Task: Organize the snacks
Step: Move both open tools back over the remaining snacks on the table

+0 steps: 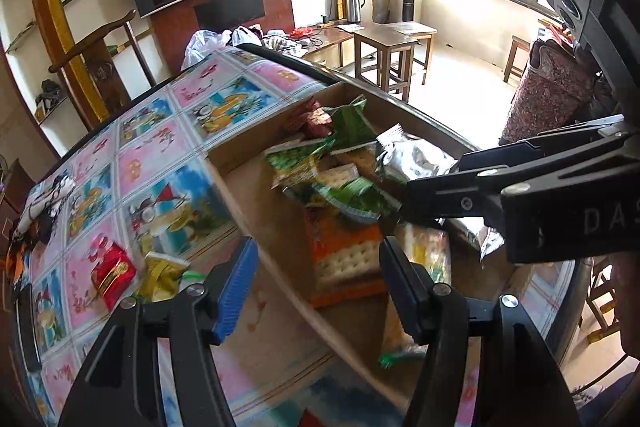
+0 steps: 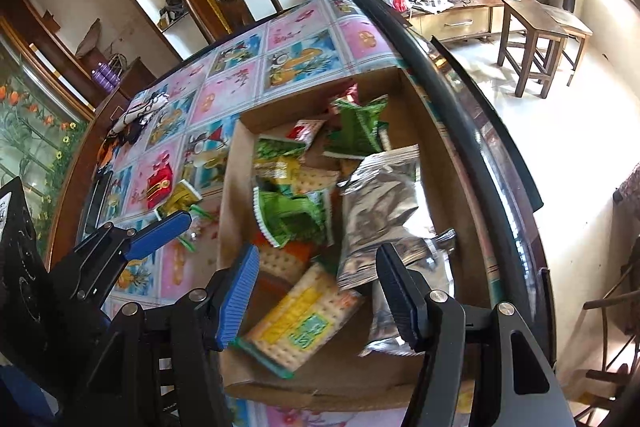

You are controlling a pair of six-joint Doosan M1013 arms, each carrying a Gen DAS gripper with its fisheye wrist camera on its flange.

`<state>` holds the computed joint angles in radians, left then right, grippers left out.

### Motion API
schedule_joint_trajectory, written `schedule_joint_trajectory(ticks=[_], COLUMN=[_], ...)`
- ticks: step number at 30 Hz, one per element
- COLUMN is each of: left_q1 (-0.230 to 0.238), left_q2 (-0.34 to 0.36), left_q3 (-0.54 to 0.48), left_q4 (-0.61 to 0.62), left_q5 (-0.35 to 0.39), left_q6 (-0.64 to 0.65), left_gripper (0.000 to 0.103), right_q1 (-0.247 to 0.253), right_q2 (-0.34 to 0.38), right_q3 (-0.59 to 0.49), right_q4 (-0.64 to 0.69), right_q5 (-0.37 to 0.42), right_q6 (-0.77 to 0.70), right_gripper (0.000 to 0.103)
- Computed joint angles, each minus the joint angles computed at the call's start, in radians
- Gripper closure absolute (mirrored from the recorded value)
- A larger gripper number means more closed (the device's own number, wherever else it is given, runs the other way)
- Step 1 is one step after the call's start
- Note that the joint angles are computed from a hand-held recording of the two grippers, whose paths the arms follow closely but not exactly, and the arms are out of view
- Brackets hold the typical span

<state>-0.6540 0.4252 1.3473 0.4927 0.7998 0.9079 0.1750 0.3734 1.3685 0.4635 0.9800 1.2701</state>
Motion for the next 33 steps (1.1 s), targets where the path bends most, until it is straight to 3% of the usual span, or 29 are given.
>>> schedule_joint_trajectory(ticks=[10,19,26,33], left_q1=[0.026,0.097,0.119,0.121], left_q2=[-0.126,-0.218,-0.27,-0.328], left_q3=[0.205,0.394,0.452,0.505], left_q4=[0.036,0.008,0.021,0.038], left_q5=[-0.017,0.03,0.033,0.045], left_q6=[-0.175,-0.364,-0.387,-0.37], left_gripper=[0.041,0.041,0.041,0.041], right_q1=[0.057,0.125,0.173,0.219], right_q2=[-0.025,0.004,0.106,0.263], right_q3=[0.031,-0.008,-0.143,-0.335], right_q4=[0.009,0.022,0.034,-0.02], right_q5=[-0.003,0.047,0.123,0.177], right_q6=[-0.007,-0.023,0.057,0.218], right_gripper=[0.037,0.037,0.039,0.045])
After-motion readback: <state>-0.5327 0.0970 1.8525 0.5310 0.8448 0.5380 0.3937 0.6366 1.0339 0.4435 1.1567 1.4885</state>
